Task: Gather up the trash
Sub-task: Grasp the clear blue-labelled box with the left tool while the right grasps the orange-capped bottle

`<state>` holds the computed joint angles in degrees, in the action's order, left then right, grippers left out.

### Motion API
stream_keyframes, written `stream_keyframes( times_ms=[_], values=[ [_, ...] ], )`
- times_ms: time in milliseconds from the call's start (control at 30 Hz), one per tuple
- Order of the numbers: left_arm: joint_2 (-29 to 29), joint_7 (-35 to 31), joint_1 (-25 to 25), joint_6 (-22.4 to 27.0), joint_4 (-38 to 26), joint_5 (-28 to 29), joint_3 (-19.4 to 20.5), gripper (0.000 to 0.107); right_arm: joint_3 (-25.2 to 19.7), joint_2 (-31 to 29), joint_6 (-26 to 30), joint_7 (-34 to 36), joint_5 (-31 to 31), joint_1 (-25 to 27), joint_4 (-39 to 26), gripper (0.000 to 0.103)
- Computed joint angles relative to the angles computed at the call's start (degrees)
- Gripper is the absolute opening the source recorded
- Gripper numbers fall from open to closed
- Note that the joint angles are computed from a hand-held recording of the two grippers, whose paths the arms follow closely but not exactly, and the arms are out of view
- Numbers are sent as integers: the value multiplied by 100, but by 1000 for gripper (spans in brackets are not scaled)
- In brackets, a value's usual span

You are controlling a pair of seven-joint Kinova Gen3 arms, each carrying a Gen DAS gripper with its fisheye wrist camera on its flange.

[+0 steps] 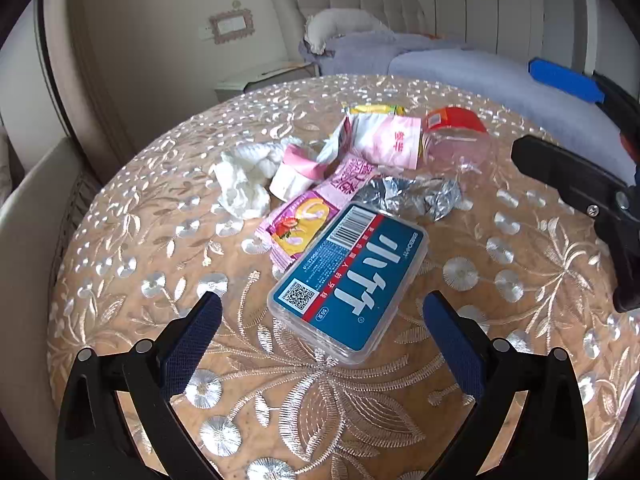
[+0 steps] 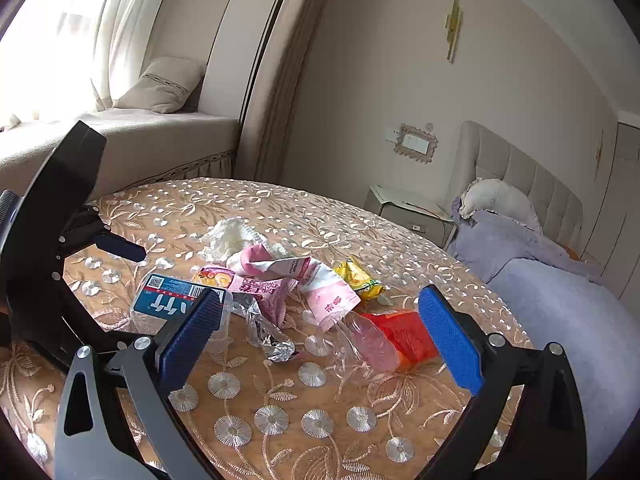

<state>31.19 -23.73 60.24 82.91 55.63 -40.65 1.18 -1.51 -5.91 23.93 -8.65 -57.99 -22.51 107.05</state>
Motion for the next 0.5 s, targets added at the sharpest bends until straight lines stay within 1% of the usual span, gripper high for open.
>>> stream_keyframes(
  times_ms=[67,167,200,267,300,333,367,400,467,500],
  values=[
    [75,-231,-133,48,-131,174,72,98,-41,13,-57,-56,98,-1,6,99],
    [111,-454,-220,-7,-184,329,80,97,-72,36,-146,-97,212,-28,21,99],
    [91,-488,-224,-79,-142,339,68,92,-70,41,-172,-93,233,-36,31,99],
    [-50,-459,-315,-434,80,465,101,83,-62,50,-206,-115,282,-42,41,99],
    [-113,-429,-342,-593,181,526,99,77,-56,57,-210,-146,312,-35,36,99],
    [-184,-383,-426,-759,300,523,204,68,-53,69,-216,-190,344,-25,28,99],
    [-202,-381,-457,-833,317,552,232,67,-57,81,-232,-240,374,-15,25,99],
    [-170,-418,-410,-813,266,586,154,67,-43,101,-204,-289,393,5,2,99],
    [-117,-437,-398,-787,193,575,140,67,-41,143,-125,-446,467,72,-61,99],
    [-66,-419,-362,-691,102,555,113,66,-54,170,-76,-570,544,117,-105,99]
  ],
)
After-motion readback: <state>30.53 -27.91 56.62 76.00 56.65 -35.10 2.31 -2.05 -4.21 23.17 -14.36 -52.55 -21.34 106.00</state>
